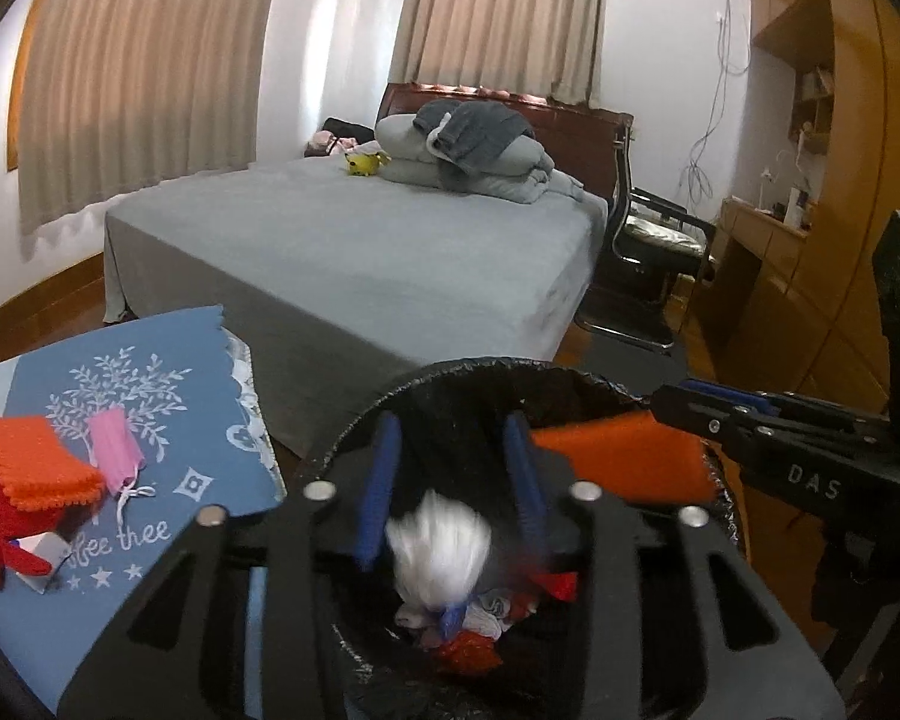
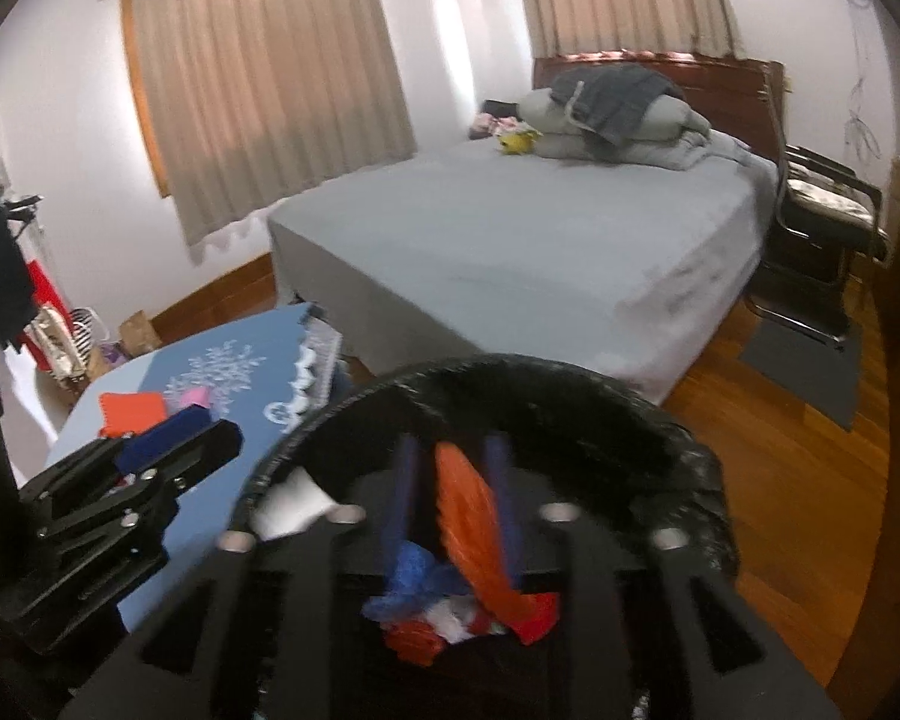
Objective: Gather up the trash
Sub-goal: 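Carry the white bag and orange mesh over the bin and release both, then return both grippers to the table and grasp the red glove with the left gripper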
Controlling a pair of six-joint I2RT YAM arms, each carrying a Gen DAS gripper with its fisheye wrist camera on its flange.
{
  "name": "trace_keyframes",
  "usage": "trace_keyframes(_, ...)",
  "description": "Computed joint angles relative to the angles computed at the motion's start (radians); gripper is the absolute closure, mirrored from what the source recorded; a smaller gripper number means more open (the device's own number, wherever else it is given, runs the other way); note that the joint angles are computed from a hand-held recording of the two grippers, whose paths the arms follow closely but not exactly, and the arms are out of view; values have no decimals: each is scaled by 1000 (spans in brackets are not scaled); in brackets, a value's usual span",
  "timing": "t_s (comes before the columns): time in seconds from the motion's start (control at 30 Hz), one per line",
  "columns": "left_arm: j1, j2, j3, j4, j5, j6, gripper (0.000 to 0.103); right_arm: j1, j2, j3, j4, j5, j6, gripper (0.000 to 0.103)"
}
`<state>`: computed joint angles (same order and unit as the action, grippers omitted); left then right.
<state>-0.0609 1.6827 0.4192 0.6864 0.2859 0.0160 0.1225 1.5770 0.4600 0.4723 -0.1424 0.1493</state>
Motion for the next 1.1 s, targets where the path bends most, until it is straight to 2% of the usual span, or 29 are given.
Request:
trace_keyframes(0.1, 18, 9, -6, 17, -10, 4, 57, -12, 12, -9, 15, 3, -1, 68)
trace_keyframes(0.17, 31, 6, -18, 34, -25, 3, 47, -15, 18, -9, 23, -2, -1, 66)
trace_keyframes(0.2, 42, -4, -28, 38, -32, 5, 45, -10, 21, -9, 29, 0, 2, 61)
trace_keyframes(0.23, 58, -5, -32, 45, -33, 10, 38, -2, 22, -10, 35, 6, 4, 54)
trace_keyframes(0.27, 76, -10, -39, 51, -40, 15, 31, 9, 22, -12, 41, 16, 8, 52)
trace_keyframes(0.33, 111, -20, -48, 56, -46, 24, 25, 31, 28, -11, 55, 33, 12, 38)
trace_keyframes(0.37, 145, -26, -56, 61, -44, 31, 23, 44, 32, -8, 59, 41, 16, 35)
trace_keyframes(0.5, 246, -38, -60, 50, -32, 51, 19, 126, 60, 25, 66, 82, 44, 21)
trace_keyframes(0.63, 377, -47, -55, 33, -6, 86, 18, 222, 106, 75, 80, 119, 69, 13)
trace_keyframes(0.83, 568, -45, -33, 2, 34, 145, 18, 361, 208, 187, 80, 153, 97, 12)
trace_keyframes(1.1, 758, 54, 71, -41, 52, 198, 19, 494, 364, 363, 49, 185, 125, 12)
